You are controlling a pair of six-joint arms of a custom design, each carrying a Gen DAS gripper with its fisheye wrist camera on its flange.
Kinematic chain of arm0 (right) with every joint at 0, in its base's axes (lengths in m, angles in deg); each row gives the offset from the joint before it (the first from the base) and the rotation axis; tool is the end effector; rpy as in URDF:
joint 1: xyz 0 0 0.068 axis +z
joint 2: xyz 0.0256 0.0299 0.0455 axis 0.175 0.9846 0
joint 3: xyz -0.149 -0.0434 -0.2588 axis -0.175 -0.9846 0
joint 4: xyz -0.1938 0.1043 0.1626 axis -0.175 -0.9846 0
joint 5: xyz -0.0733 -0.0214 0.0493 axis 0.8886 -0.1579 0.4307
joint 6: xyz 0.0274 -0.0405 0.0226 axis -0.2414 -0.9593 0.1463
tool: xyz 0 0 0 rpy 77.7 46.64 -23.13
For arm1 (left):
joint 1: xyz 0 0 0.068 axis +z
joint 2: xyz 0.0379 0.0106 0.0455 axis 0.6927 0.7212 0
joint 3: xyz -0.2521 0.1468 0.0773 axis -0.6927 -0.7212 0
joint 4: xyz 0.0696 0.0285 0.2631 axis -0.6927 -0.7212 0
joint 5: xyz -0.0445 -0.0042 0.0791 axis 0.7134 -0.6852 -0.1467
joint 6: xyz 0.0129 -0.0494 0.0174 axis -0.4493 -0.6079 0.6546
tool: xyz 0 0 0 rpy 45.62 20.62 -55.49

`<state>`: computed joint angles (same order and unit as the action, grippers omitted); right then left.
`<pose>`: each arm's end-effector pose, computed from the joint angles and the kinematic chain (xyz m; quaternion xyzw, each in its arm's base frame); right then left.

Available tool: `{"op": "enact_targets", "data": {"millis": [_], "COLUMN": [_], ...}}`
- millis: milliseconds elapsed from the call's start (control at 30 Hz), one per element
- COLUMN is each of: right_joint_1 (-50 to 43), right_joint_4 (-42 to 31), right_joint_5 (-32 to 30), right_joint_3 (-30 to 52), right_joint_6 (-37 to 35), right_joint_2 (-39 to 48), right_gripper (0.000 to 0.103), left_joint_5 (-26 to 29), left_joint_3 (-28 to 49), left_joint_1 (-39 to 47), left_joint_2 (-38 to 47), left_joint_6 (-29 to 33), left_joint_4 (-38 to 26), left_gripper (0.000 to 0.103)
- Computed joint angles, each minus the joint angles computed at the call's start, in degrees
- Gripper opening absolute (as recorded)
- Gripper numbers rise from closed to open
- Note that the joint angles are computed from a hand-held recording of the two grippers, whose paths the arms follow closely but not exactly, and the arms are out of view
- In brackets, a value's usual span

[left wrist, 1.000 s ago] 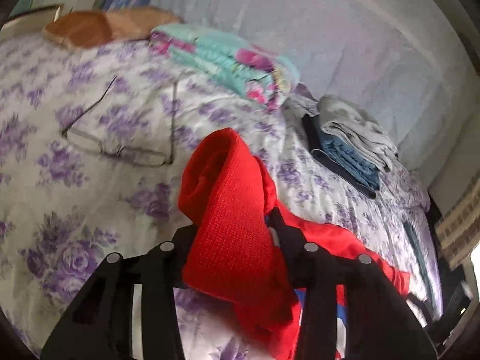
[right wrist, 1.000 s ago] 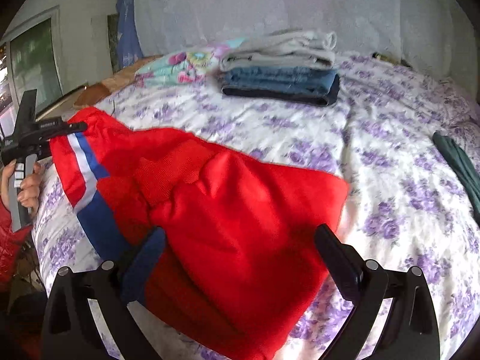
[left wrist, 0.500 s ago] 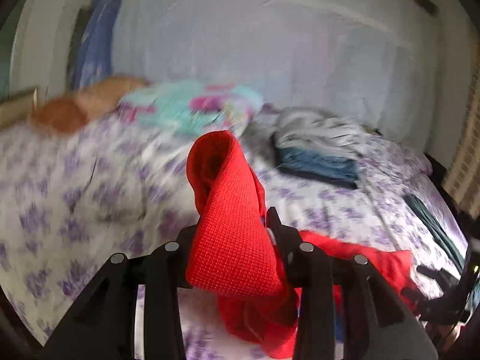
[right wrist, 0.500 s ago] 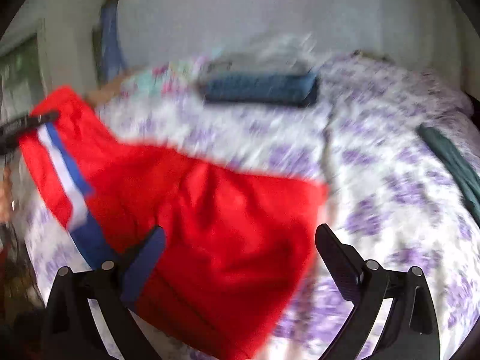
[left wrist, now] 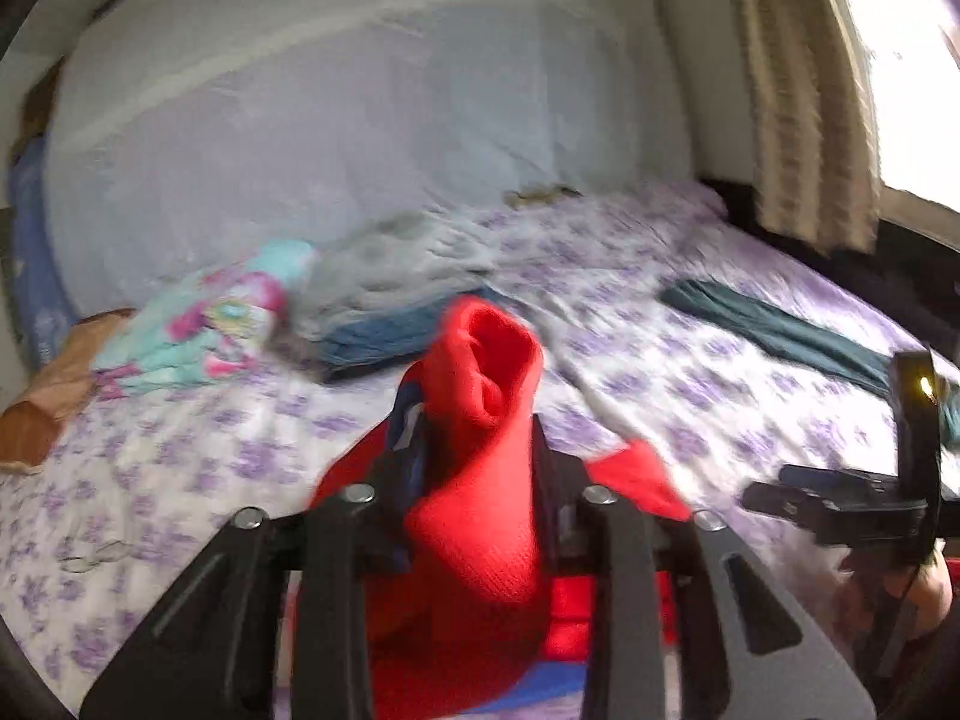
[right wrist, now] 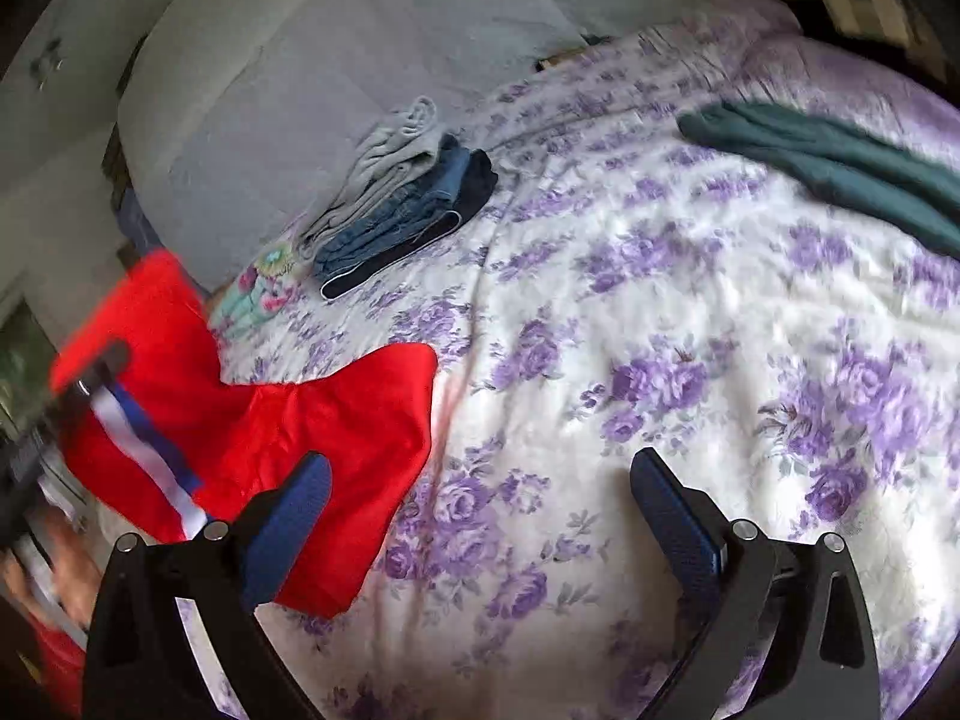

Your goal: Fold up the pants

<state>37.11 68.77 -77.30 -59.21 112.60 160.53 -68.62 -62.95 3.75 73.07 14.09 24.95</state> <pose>0.1888 0.0939 0.0817 0.1098 0.8818 0.2293 0.3973 0.2111 -0.1617 0.1438 0.1912 0.8335 -0.0400 0.5168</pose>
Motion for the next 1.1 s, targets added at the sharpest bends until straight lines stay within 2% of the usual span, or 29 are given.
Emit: {"op": "enact_targets", "data": {"millis": [167,233,300,333,367,433,500,600,733,833,900,933,1033,1100], "right_joint_1": [1.8,1.2,0.3,-0.1,-0.1,-0.3,-0.3,-0.1,-0.3,-0.2,-0.2,-0.1,-0.1,0.2], "right_joint_4": [0.4,1.4,4.0,5.4,6.2,6.3,6.2,6.1,5.5,4.6,3.8,3.4,2.2,1.1], "right_joint_5": [-0.4,-1.6,-2.9,-3.5,-3.6,-3.8,-3.7,-3.6,-3.7,-3.6,-3.5,-3.4,-3.1,-2.6], "right_joint_3": [0.5,0.3,-0.5,-1.0,-1.5,-1.1,-1.1,-1.1,-0.9,-0.6,-0.2,0.1,0.6,0.9], "right_joint_6": [-1.8,-1.7,-1.3,-1.0,-0.8,-0.9,-0.8,-0.7,-0.8,-0.9,-0.9,-0.9,-1.0,-0.9], "right_joint_2": [0.5,0.8,1.6,2.0,2.0,2.4,2.3,2.3,2.0,1.8,1.9,1.9,1.8,1.5], "right_gripper": [0.1,0.1,0.1,0.1,0.1,0.1,0.1,0.1,0.1,0.1,0.1,0.1,0.1,0.1], "left_joint_5": [-5.8,-7.8,-9.4,-8.0,-6.3,-6.7,-8.6,-8.4,-4.8,0.5,7.7,8.9,5.8,-8.6], "left_joint_3": [7.0,8.2,8.4,8.1,7.5,4.7,2.4,-0.1,-3.2,-0.6,2.0,2.9,7.3,6.6], "left_joint_1": [-8.9,-10.9,-12.4,-12.6,-12.6,-13.9,-15.2,-14.3,-6.0,3.4,8.8,9.4,4.3,-4.4], "left_joint_2": [16.9,21.2,23.2,22.9,22.3,20.5,19.5,15.4,6.4,2.6,3.6,5.0,16.1,25.6], "left_joint_6": [0.2,0.4,1.3,1.7,2.0,2.3,3.6,2.8,-0.5,-5.4,-8.3,-8.1,-3.9,-1.5], "left_joint_4": [3.1,4.6,4.9,4.7,4.6,7.5,10.9,10.3,7.3,0.0,-4.3,-5.1,-7.3,2.3], "left_gripper": [0.028,0.028,0.032,0.045,0.066,0.087,0.088,0.088,0.088,0.089,0.089,0.089,0.089,0.09]}}
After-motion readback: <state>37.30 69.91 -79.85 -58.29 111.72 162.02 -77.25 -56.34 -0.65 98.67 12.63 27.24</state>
